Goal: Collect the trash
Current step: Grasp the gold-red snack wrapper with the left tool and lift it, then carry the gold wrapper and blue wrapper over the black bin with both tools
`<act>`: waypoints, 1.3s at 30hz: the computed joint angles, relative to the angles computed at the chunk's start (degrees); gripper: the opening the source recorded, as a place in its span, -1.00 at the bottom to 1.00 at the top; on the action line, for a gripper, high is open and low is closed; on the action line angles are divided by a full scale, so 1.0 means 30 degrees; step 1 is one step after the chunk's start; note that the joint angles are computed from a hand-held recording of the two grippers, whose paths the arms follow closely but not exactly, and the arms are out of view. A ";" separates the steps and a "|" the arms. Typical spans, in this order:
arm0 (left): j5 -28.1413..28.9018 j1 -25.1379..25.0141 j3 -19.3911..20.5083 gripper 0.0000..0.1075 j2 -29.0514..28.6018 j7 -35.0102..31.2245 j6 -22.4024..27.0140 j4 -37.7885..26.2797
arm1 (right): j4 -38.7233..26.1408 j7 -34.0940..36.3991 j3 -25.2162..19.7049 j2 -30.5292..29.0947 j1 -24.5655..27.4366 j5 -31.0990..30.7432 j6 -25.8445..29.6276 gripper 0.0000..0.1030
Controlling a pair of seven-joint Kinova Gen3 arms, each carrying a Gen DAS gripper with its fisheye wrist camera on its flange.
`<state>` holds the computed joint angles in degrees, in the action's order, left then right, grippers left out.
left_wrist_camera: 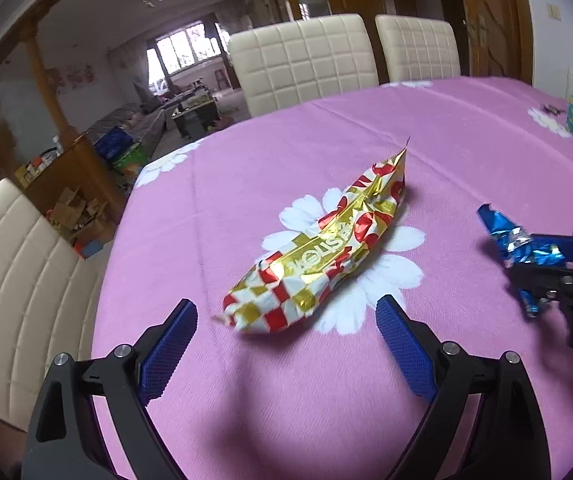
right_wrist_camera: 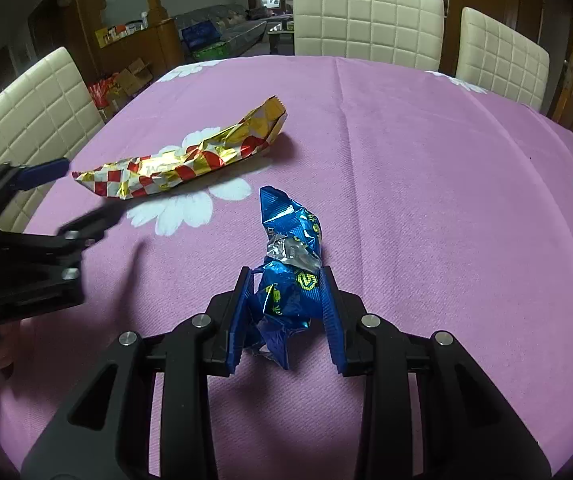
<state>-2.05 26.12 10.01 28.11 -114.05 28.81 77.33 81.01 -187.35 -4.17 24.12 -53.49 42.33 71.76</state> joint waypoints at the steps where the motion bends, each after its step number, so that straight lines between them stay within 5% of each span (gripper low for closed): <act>1: -0.0522 0.0562 -0.0480 0.65 0.0308 0.0364 -0.0136 -0.0346 | 0.0031 -0.0032 0.0005 -0.0018 0.0013 -0.0005 -0.0028 -0.33; 3: -0.0847 0.0827 -0.0609 0.64 0.0707 0.0684 0.0218 -0.0992 | 0.0131 -0.0111 -0.0008 -0.0088 0.0060 -0.0043 -0.0132 -0.33; 4: -0.0942 0.0952 -0.0704 0.33 0.0968 0.0950 0.0811 -0.1565 | 0.0141 -0.0088 -0.0025 -0.0097 0.0079 -0.0058 -0.0153 -0.33; 5: -0.0728 0.0819 -0.0555 -0.56 0.1296 0.0983 0.1587 -0.2147 | 0.0128 -0.0090 -0.0024 -0.0095 0.0064 -0.0039 -0.0117 -0.33; 6: -0.0277 0.0512 -0.0283 -0.71 0.1548 0.0887 0.2221 -0.2493 | 0.0128 -0.0120 -0.0019 -0.0104 0.0045 -0.0007 -0.0095 -0.33; 10: 0.1684 -0.0062 -0.0278 -0.86 0.0818 -0.1304 0.2133 -0.1527 | 0.0282 -0.0340 -0.0056 -0.0216 -0.0008 0.0121 -0.0198 -0.32; 22: 0.7440 -0.4871 0.1967 -0.88 -0.3516 -0.5083 -0.0464 0.4332 | 0.0140 0.0265 -0.0216 -0.0092 -0.0172 0.0478 -0.0900 -0.33; 34: 0.8670 -0.4472 0.0976 -0.87 -0.5327 -0.6384 -0.1878 0.7376 | -0.0186 0.1293 -0.0024 0.0192 -0.0907 0.1134 -0.1474 -0.32; 39: 1.1210 -0.6078 0.1363 -0.87 -0.6289 -0.8596 -0.1933 0.8528 | -0.0293 0.1830 -0.0028 0.0389 -0.1828 0.2695 -0.1749 -0.32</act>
<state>31.58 7.88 14.10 9.24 -139.84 23.01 102.92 80.13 -181.86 -4.26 25.29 -58.97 50.41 66.51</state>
